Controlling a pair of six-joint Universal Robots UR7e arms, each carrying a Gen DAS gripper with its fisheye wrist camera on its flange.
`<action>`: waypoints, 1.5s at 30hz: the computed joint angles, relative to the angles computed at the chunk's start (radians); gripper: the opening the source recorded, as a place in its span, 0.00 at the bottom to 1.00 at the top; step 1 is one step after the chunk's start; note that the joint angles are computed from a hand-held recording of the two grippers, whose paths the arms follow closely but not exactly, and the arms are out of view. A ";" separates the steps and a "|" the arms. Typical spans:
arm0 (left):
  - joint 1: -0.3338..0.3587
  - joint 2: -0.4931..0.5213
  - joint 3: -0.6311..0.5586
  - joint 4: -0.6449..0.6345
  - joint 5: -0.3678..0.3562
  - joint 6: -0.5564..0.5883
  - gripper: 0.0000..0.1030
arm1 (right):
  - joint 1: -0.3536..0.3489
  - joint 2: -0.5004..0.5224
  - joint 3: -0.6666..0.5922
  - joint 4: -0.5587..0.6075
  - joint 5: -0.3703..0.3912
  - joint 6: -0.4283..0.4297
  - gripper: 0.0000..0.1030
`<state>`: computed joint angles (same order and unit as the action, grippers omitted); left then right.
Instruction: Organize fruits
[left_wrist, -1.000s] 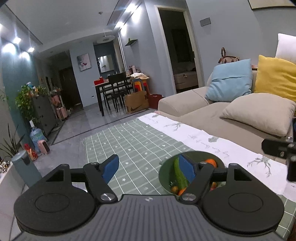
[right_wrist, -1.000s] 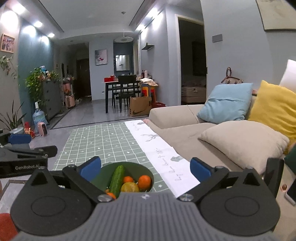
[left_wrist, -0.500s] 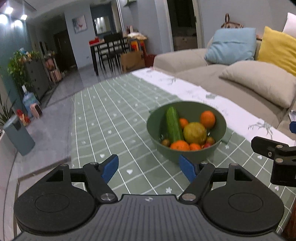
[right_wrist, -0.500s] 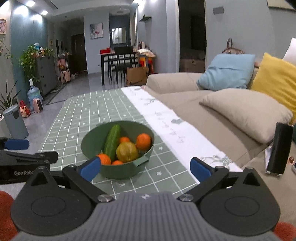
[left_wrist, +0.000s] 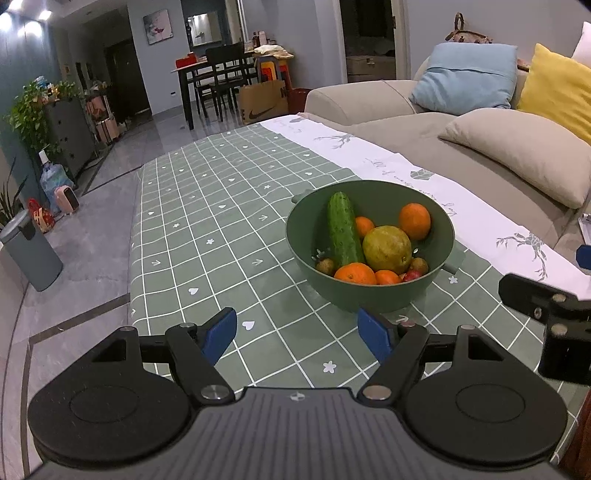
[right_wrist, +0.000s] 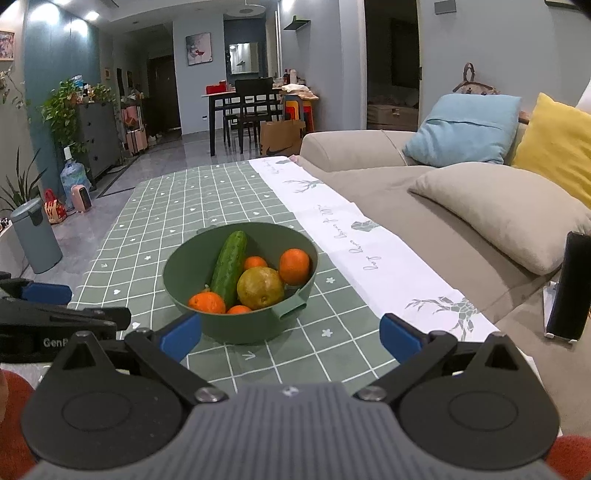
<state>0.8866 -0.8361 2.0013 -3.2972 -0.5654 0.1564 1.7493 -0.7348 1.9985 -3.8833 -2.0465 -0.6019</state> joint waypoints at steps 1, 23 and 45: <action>0.000 0.000 0.000 0.003 0.001 -0.003 0.85 | 0.000 0.000 0.000 -0.004 0.001 0.001 0.96; -0.009 -0.007 0.001 0.011 0.010 -0.021 0.85 | 0.000 -0.004 0.013 -0.019 0.011 -0.008 0.96; -0.016 -0.015 0.009 0.000 0.014 -0.027 0.85 | 0.003 -0.003 0.015 -0.030 0.014 -0.016 0.96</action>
<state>0.8702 -0.8508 2.0105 -3.2976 -0.5512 0.1292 1.7527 -0.7376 2.0140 -3.9135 -2.0323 -0.6175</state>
